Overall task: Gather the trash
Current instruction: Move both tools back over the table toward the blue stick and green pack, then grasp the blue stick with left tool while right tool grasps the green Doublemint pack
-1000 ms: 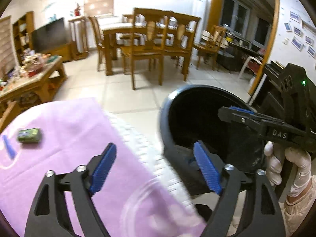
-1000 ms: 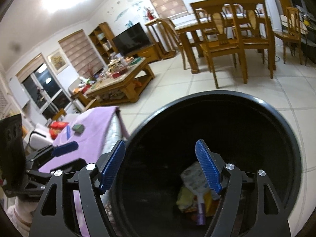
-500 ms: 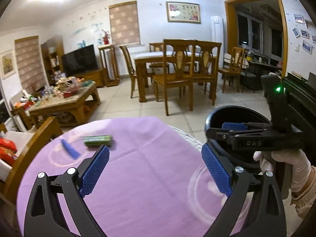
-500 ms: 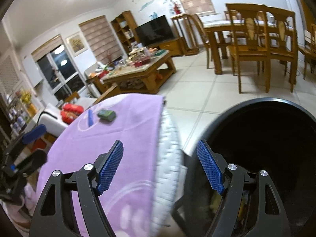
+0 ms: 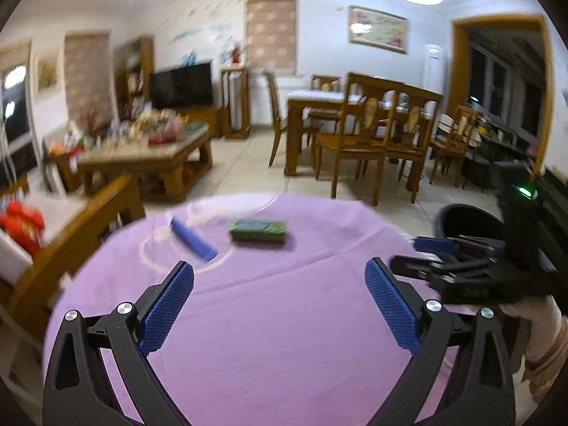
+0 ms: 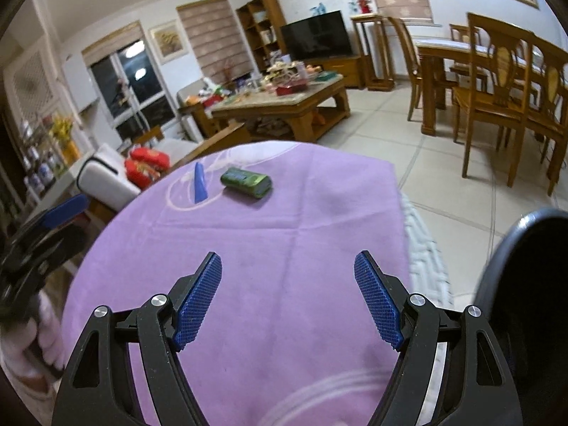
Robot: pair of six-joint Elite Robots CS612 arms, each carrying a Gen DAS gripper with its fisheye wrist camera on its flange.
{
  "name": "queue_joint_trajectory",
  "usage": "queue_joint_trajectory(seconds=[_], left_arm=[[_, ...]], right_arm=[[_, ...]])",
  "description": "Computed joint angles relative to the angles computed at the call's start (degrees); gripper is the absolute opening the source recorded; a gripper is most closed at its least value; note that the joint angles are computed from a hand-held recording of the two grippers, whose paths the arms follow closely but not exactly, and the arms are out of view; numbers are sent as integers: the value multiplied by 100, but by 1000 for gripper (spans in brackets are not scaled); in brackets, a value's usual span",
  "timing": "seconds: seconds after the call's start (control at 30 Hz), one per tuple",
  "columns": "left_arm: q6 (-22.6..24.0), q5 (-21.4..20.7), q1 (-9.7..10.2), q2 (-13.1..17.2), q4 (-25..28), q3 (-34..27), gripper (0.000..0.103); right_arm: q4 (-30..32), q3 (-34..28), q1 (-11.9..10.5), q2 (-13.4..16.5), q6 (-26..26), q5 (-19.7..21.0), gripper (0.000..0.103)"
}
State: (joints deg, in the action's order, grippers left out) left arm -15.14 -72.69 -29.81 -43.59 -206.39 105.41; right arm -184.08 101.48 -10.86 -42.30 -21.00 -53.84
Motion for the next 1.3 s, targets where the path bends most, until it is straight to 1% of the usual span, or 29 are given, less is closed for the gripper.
queue_joint_trajectory(seconds=[0.07, 0.2, 0.27, 0.37, 0.4, 0.47, 0.5, 0.53, 0.6, 0.63, 0.73, 0.8, 0.83, 0.9, 0.93, 1.0, 1.03, 1.07, 1.1, 1.13, 1.17, 1.2, 1.23, 1.27, 1.3], left_arm=[[-374, -345, 250, 58, 335, -160, 96], [-815, -650, 596, 192, 987, -486, 95], [-938, -727, 716, 256, 1362, -697, 95], [-1083, -862, 856, 344, 1811, -956, 87], [-1123, -923, 901, 393, 2022, -1089, 79], [-1150, -978, 919, 436, 2270, -1206, 72], [-1137, -977, 927, 478, 2428, -1303, 71], [-1126, -968, 925, 504, 2503, -1354, 70], [-1107, -955, 923, 555, 2661, -1457, 66], [-1103, -956, 933, 586, 2720, -1519, 66], [-1031, -831, 924, 634, 2885, -1636, 66], [-995, -799, 931, 660, 2988, -1703, 63], [-943, -719, 919, 666, 3018, -1727, 62], [-857, -651, 920, 681, 3101, -1787, 55], [-825, -642, 923, 694, 3139, -1830, 53], [-732, -544, 915, 709, 3163, -1852, 47], [-608, -414, 892, 708, 3171, -1839, 45], [-527, -321, 872, 712, 3199, -1848, 41], [-416, -236, 857, 717, 3207, -1845, 39], [-317, -234, 860, 714, 3188, -1833, 38], [-286, -258, 873, 707, 3180, -1824, 34], [-261, -263, 890, 688, 3166, -1788, 26], [-228, -262, 905, 686, 3168, -1785, 23], [-200, -274, 921, 669, 3151, -1750, 17], [-208, -274, 926, 658, 3161, -1743, 14]], right_arm=[[100, -104, 118, 31, -114, -137, 77], [258, -366, 326, 139, -365, -341, 78], [399, -548, 446, 201, -548, -493, 78], [563, -857, 652, 319, -805, -769, 78], [653, -990, 726, 372, -906, -856, 78], [772, -1203, 830, 465, -994, -983, 78], [814, -1318, 884, 523, -1035, -1081, 78], [854, -1467, 954, 600, -1102, -1224, 78], [871, -1649, 1031, 705, -1160, -1374, 79], [872, -1768, 1078, 779, -1240, -1464, 79], [872, -1992, 1156, 929, -1391, -1632, 79], [931, -2141, 1195, 1026, -1493, -1718, 78], [976, -2219, 1210, 1075, -1520, -1748, 79], [1031, -2323, 1227, 1147, -1563, -1785, 78], [1066, -2398, 1240, 1194, -1579, -1809, 78], [1201, -2503, 1254, 1244, -1622, -1825, 69], [1297, -2566, 1266, 1273, -1648, -1833, 68], [1351, -2592, 1271, 1285, -1671, -1830, 64], [1433, -2630, 1279, 1303, -1708, -1819, 59], [1474, -2662, 1277, 1323, -1715, -1747, 57], [1548, -2693, 1279, 1332, -1711, -1701, 52], [1587, -2696, 1287, 1326, -1709, -1697, 47], [1649, -2681, 1290, 1307, -1720, -1672, 42], [1709, -2643, 1290, 1275, -1732, -1642, 34], [1800, -2637, 1301, 1257, -1726, -1618, 31]])
